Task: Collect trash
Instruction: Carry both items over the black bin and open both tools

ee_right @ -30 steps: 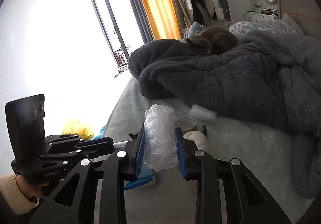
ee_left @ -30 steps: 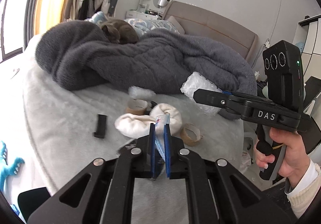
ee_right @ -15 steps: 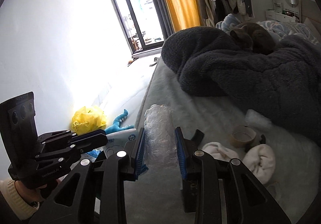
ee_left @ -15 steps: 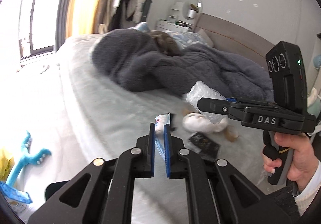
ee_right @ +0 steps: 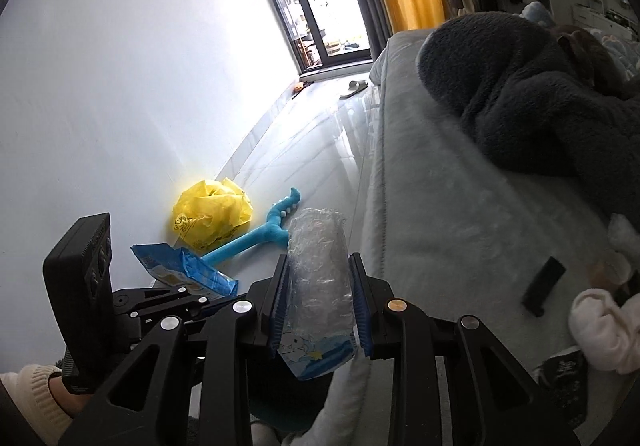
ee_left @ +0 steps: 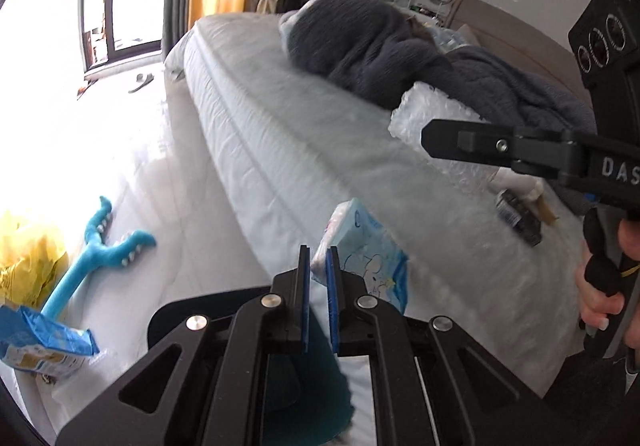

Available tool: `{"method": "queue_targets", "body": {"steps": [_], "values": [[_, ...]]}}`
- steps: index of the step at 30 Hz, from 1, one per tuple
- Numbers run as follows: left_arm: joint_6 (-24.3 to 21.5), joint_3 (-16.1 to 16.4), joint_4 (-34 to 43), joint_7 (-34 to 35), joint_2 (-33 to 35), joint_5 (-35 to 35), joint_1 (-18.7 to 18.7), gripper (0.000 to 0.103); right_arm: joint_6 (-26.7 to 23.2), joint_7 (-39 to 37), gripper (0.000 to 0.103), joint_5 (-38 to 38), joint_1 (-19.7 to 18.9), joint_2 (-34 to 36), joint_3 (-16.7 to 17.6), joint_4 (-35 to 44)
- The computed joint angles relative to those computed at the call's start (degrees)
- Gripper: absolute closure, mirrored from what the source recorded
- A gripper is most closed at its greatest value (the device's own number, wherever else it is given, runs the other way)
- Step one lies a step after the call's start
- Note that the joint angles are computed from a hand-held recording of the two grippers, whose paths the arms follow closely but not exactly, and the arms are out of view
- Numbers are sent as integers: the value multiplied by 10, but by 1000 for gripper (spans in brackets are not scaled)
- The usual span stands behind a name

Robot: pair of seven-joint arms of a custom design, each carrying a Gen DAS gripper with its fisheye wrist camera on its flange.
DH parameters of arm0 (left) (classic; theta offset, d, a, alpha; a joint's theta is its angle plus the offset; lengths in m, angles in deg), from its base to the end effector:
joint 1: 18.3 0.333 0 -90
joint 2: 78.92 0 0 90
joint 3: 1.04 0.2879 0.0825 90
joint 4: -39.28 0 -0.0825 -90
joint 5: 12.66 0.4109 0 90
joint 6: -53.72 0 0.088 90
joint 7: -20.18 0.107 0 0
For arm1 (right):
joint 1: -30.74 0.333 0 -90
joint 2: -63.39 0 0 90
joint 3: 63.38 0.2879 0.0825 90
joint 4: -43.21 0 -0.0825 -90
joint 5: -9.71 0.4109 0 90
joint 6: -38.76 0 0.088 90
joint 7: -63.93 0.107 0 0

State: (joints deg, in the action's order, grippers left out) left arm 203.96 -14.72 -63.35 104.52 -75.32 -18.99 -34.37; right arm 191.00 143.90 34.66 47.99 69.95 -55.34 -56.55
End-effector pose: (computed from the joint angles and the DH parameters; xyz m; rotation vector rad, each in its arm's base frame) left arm 0.5720 -0.3196 0.5647 -1.5550 2.2001 -1.0359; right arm 0.6122 0.2715 0.5601 -1.8469 1.3524 -0.2327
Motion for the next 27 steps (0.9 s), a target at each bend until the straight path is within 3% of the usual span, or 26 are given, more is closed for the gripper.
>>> {"method": "queue_targets", "body": {"steps": [10,23,24,25,27], "values": [[-45,15,-57,4,-28,-5,27,94,-39,51,73,-63,26,72,18,71],[-193,26,-62,3,-17,-19,53,92,-117,94,73,-98,41,158,35,162],[-203,27,-62,2,-17,-22,56,84,-123,98,73,-102,42,163,35,168],[-209,28,-63,-2,-18,-20,57,67,-130,100,73,-106,44,169,35,175],[-206,30,-70,-11,-25,-9,60,51,-137,109,73,-116,48,180,33,186]]}}
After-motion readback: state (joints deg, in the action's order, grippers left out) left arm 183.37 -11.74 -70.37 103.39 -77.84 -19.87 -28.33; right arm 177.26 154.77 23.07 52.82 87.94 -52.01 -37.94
